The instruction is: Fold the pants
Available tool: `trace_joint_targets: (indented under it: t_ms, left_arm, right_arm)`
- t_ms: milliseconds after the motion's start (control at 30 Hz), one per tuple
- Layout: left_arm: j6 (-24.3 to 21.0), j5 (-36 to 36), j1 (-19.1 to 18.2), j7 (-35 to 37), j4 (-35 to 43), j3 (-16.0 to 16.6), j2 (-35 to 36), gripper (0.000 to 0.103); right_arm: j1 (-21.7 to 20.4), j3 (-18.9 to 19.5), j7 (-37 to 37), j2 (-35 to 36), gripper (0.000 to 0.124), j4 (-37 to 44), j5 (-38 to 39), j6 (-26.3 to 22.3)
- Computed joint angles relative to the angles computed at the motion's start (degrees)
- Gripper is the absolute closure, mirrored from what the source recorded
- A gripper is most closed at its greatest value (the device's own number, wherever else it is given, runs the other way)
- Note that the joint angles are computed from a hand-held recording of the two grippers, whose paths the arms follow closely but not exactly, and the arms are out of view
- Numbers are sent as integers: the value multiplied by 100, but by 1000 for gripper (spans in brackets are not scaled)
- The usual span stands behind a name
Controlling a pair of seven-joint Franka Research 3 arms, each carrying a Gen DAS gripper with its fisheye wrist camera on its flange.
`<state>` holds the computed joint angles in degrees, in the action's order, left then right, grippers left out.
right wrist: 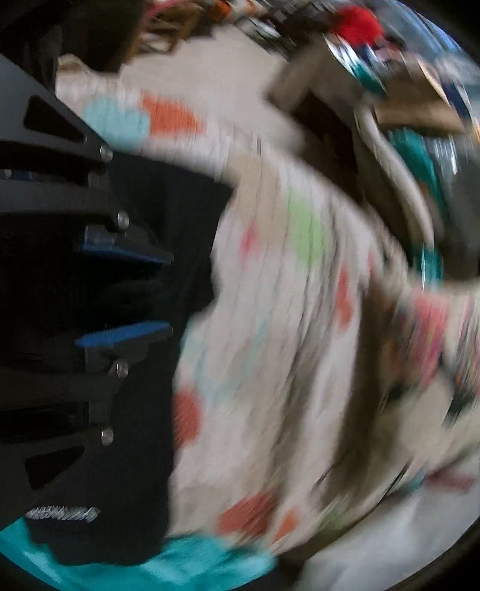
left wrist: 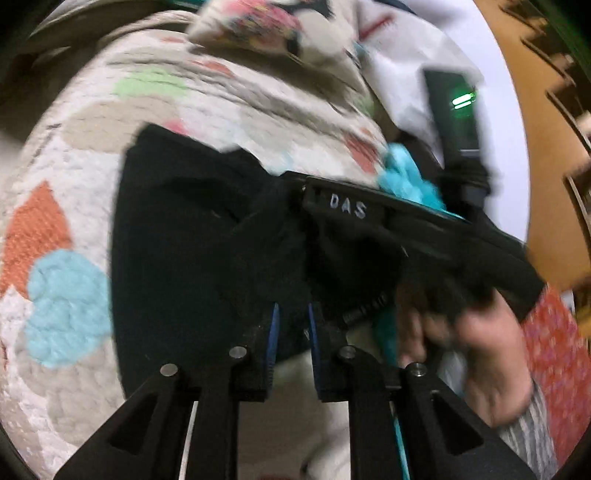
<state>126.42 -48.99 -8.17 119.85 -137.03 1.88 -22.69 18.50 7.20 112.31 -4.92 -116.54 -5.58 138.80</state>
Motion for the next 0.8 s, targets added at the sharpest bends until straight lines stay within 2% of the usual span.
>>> trace_joint_targets:
  t_ms: [33,67,133,200,267,333,400,500,600,733,800]
  left_arm:
    - [-125,21,-9,171,-61,57,-107,81]
    - [-164,39,16,267,-121,104,-193,76]
    - [-223,40,112,360,-222,238,-329,74]
    - [-198,4,263,151,-229,328,-314,72]
    - [-46,-46,474,-191,-219,409,-190,68]
    - [166,44,648,-443,-279,393,-133,67]
    - [438,143,717,-618,-339,316,-91,67]
    - [550,84,609,-587,-357,309,31,65]
    - [520,-122,517,-362,-393,328,149,63]
    - [657,-455,450,-90,-503,256,123,49]
    - [717,-483,435,-57,-457,217,218,50]
  right_arm:
    - [-69,-26,227,-100,73,-160,-193,-5]
    - [-158,-63,436,-226,71,-340,-330,-14]
    - [-339,-116,799,-469,71,-658,-412,91]
    - [-460,-115,1075,-667,70,-846,-339,339]
    - [-452,-99,1034,-804,70,-959,-43,797]
    - [-292,-87,627,-804,70,-974,389,1225]
    - [-38,-97,2,-709,70,-896,945,1379]
    - [145,88,-480,-417,70,-574,1068,1128]
    - [276,263,-533,78,68,53,744,638]
    - [513,235,-463,856,53,1057,457,-128]
    - [660,169,-395,1254,52,1528,240,-503]
